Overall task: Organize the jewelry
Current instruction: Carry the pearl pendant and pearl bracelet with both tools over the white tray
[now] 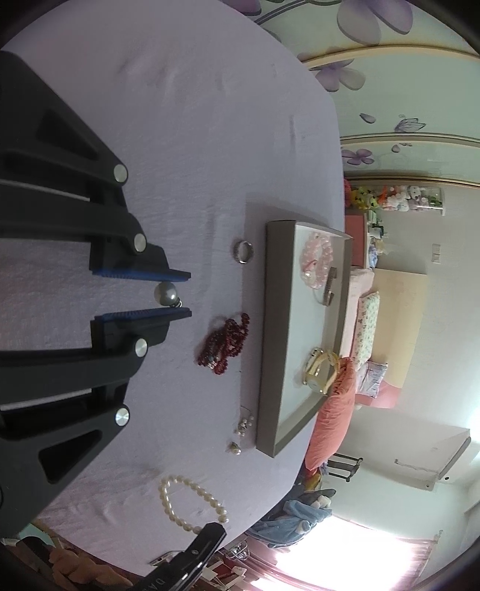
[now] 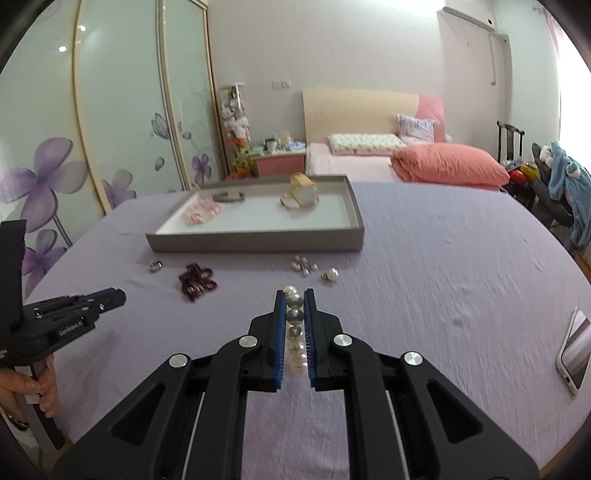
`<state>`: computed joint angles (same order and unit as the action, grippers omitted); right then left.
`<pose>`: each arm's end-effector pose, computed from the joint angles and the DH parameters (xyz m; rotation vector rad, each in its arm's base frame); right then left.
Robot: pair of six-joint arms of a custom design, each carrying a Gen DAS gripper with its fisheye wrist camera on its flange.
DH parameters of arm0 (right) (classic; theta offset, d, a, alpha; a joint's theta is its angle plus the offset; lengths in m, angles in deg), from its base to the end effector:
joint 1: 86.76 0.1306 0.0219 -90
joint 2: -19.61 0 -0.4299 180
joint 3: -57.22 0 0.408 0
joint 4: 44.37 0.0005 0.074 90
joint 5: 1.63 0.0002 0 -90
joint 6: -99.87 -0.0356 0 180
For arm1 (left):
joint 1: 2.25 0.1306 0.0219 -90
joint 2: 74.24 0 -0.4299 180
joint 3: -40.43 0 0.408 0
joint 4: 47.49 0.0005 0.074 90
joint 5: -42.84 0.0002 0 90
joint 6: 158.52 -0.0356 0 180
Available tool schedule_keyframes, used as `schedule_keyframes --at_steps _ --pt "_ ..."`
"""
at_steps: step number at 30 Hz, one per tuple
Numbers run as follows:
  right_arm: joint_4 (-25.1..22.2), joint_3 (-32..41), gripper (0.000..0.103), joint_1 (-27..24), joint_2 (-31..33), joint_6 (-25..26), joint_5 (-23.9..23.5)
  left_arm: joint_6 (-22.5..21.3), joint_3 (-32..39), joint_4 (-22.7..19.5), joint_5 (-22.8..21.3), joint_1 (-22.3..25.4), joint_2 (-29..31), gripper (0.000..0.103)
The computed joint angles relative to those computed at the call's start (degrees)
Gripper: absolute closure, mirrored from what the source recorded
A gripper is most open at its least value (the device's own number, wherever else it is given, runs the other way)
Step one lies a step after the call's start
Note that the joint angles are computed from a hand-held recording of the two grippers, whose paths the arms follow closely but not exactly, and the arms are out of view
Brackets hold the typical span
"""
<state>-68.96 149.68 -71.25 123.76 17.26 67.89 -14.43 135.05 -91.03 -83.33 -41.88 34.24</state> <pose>0.5874 0.1754 0.4011 -0.6306 2.1049 0.4728 0.4825 -0.3729 0.3539 -0.5092 2.2622 0.0229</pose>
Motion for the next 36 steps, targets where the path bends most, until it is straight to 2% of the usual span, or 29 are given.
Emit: schedule_keyframes --at_steps 15,23,30,36 --pt "5.93 1.68 0.093 1.14 -0.27 -3.06 -2.36 -3.97 1.45 2.55 -4.73 -0.40 -0.59 0.089" --pt "8.69 4.27 0.093 2.01 0.69 -4.45 -1.64 -6.58 2.86 4.28 -7.55 0.95 -0.66 0.089" --pt "10.35 9.23 0.093 2.82 3.97 -6.65 0.11 -12.79 6.02 7.34 -11.19 3.22 0.51 0.089" --pt "10.06 15.21 0.093 3.66 8.72 -8.51 1.93 -18.47 9.93 10.25 -11.11 6.41 3.16 0.089"
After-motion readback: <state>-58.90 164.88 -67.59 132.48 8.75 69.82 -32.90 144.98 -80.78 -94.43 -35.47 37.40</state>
